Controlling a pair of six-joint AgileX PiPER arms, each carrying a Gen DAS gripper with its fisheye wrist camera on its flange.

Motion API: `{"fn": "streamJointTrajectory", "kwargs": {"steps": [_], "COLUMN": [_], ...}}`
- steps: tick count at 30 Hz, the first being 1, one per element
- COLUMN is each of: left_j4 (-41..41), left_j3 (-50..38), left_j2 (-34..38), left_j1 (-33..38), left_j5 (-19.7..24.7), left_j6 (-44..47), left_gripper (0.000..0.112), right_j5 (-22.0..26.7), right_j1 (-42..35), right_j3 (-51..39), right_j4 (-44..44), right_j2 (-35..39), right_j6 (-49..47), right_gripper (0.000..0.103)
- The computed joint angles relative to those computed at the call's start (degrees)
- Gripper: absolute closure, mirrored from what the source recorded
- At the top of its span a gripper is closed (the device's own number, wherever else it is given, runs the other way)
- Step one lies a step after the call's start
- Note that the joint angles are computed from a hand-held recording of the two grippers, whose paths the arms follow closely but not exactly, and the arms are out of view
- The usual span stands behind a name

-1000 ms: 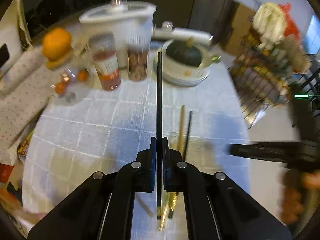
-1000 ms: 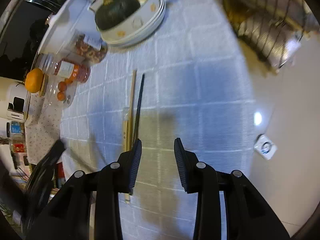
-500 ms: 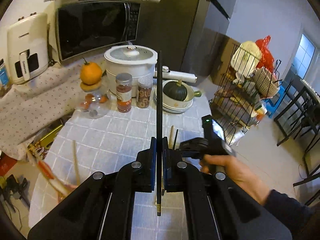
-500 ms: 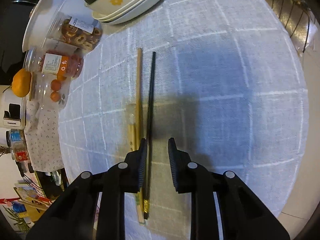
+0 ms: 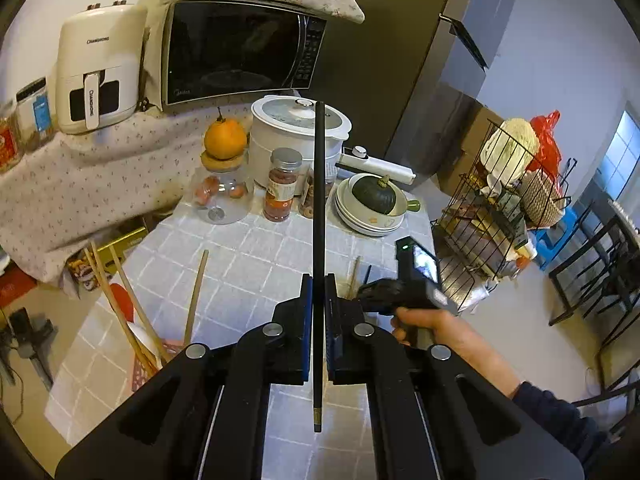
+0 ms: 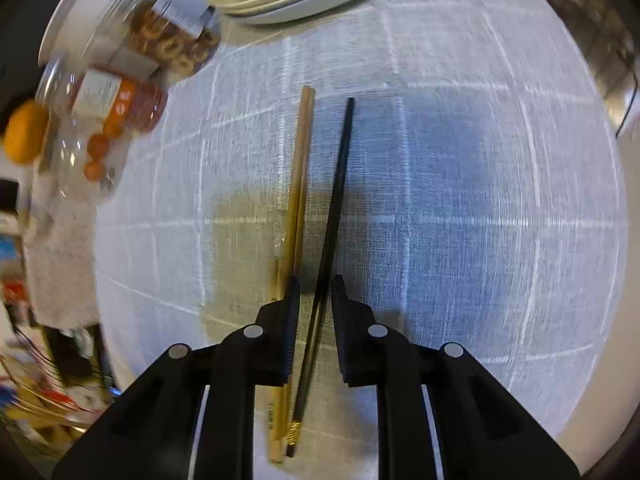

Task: Organize utensils
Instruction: 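Lift the black chopstick with the left tool while the right tool grasps another black chopstick, then lower both black chopsticks into the pink holder and open both tools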

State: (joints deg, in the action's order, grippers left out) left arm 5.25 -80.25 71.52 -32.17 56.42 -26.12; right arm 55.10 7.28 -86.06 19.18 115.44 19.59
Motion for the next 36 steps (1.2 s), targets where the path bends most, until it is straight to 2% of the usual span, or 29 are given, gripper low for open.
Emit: {"fn": "streamJointTrajectory", "kwargs": {"steps": [2, 4, 9, 13, 17, 21, 27, 31, 36], "left_j4": [0.6, 0.6, 0.0, -1.4, -0.5, -4.7, -12.2, -13.7, -12.9], "left_j3": [0.6, 1.0, 2.6, 3.0, 3.9, 5.3, 8.2, 11.3, 15.0], "left_j2": [-0.5, -1.0, -3.4, -5.3, -8.2, -10.6, -13.7, -14.3, -13.7], "left_j1": [-0.7, -0.8, 0.8, 2.8, 4.9, 11.9, 23.8, 27.5, 29.6], "left_j5": [-1.0, -1.5, -2.0, -2.1, -3.0, -4.4, -6.9, -8.7, -11.7], "left_j6": [0.1, 0.7, 2.0, 4.1, 5.9, 11.0, 20.0, 24.0, 26.5], "left_gripper": [0.108, 0.108, 0.108, 0.108, 0.108, 0.108, 0.108, 0.108, 0.108], "right_j5": [1.1, 1.4, -0.1, -5.0, -10.2, -14.6, -21.4, -24.0, -24.6], "right_j1": [1.5, 0.6, -1.6, -2.0, 0.9, 6.7, 17.1, 24.3, 32.3], "right_j3": [-1.6, -1.3, 1.2, 3.7, 5.1, 4.7, 4.9, 4.7, 3.5], "right_j4": [-3.1, -1.8, -0.9, -0.2, -2.2, -7.6, -20.7, -29.5, -41.6], "right_j2": [0.5, -0.4, -7.2, -14.5, -21.8, -27.2, -31.7, -32.5, -30.8], "right_j6": [1.9, 1.9, -1.6, -3.9, -4.1, -0.3, 8.9, 16.1, 25.9], "right_gripper": [0.096, 0.097, 0.097, 0.097, 0.097, 0.097, 0.097, 0.097, 0.097]}}
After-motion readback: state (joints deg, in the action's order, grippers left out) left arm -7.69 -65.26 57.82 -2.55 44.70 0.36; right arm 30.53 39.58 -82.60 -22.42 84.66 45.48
